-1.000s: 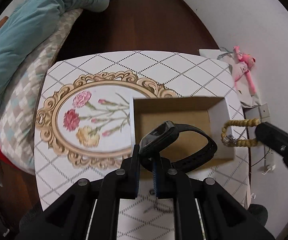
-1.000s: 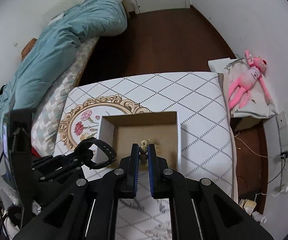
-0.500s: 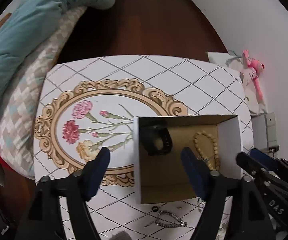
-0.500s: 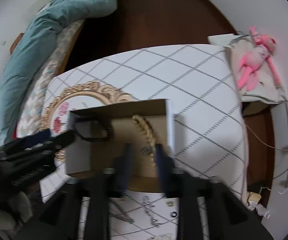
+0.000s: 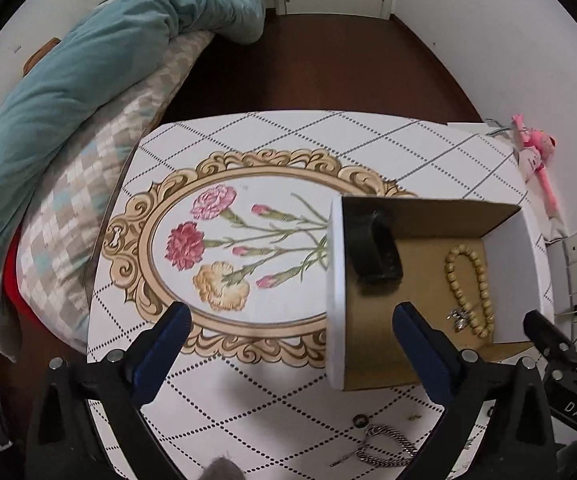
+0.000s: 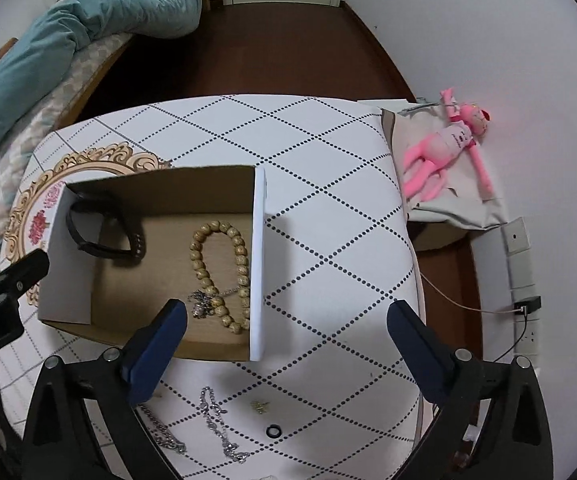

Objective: Organize jewelry
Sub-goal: 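Withdraw both grippers from the box toward the remaining jewelry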

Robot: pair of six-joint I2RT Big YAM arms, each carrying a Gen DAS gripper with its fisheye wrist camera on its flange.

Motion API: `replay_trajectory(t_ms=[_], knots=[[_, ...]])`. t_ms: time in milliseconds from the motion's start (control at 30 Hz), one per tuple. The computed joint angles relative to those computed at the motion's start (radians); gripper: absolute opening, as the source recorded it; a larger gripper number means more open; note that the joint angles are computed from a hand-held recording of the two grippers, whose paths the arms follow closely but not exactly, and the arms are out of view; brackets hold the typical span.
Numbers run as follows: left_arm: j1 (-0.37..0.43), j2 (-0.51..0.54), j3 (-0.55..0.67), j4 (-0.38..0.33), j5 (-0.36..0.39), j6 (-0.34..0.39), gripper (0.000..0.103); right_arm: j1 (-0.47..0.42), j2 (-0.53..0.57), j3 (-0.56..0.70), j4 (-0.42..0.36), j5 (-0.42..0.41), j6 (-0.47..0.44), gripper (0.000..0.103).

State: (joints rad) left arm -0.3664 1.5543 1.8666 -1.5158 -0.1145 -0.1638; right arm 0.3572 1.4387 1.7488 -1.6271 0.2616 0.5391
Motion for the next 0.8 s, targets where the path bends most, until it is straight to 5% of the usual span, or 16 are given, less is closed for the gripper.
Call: replay_trajectory(t_ms=[800], knots=[[-0.045, -0.133, -0.01, 0.026, -0.033, -0.04, 0.103, 0.098, -0.08, 0.067, -0.061, 0.152, 0.084, 0.102]])
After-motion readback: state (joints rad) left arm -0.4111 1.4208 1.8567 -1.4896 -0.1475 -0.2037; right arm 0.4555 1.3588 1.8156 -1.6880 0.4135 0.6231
